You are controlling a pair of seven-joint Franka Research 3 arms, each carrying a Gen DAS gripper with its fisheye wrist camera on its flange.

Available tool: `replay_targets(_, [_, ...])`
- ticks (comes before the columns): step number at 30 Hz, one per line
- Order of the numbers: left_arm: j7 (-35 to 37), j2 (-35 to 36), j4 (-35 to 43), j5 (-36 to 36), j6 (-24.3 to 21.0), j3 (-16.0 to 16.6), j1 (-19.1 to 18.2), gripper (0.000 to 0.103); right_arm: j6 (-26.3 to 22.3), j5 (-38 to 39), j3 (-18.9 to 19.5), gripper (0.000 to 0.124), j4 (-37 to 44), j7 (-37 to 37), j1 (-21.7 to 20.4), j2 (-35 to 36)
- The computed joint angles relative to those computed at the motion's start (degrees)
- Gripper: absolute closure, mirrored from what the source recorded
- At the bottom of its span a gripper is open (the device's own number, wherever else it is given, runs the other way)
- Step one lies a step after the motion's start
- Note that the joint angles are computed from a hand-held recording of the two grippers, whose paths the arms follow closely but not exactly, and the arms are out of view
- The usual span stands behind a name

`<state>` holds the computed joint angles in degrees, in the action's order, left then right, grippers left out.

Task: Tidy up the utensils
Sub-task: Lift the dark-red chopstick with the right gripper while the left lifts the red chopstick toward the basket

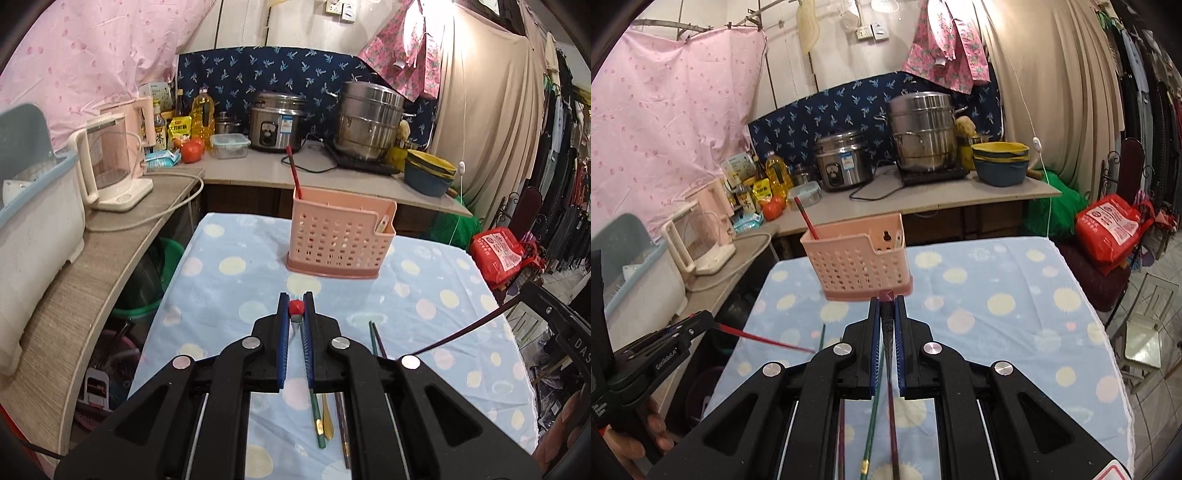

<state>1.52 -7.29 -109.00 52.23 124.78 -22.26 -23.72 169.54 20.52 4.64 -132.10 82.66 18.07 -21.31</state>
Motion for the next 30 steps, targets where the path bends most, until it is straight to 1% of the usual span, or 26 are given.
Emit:
replay_targets(2, [0.2,0.5,1.0,0.6,0.1,0.1,0.2,0.096,0.0,0.6,-0.5,0.117,1.9,-0.4,0.7,1.4])
replay_targets(5, [0.7,1.4,2.8,1.5,0.2,0.5,0.4,0.096,0.4,0.1,0.1,0.117,4.4,0.2,0.2,3.5])
replay_targets(9, [1.3,2.8,5.1,2.6,0.5,1.2,0.7,0.096,0.8,1.5,-0.6,0.117,7.8,-0.3,1.0,6.1])
replay_targets(12, [2.0,3.6,6.5,3.3,0.7,1.9,0.9,0.096,1.3,1.2,-0.3,0.117,10.3,0.0,0.6,7.9])
replay_targets(18, [2.4,5.0,9.7,5.6,2.2,3.1,1.6,0.096,1.9,4.0,-1.1,0.117,16.7,-2.0,1.5,12.2])
replay_targets(21, [2.2,6.0,12.1,7.7,2.9,3.7,1.9,0.096,3.6,2.5,-0.1,0.117,20.4,-0.2,0.5,14.9])
replay_targets(26, [1.2,7.7,16.4,10.3,5.2,5.1,2.4,0.096,5.7,5.0,-0.2,0.117,26.9,-1.1,0.8,19.4])
replay_targets(28, [0.7,8.5,18.3,11.7,5.9,5.7,2.5,0.096,6.6,4.5,0.1,0.117,29.7,-0.2,0.6,21.3])
replay_targets(30, [-0.3,9.1,19.8,13.2,6.6,6.2,2.5,0.096,7.8,6.4,0.6,0.117,32.8,-1.0,0.6,23.5])
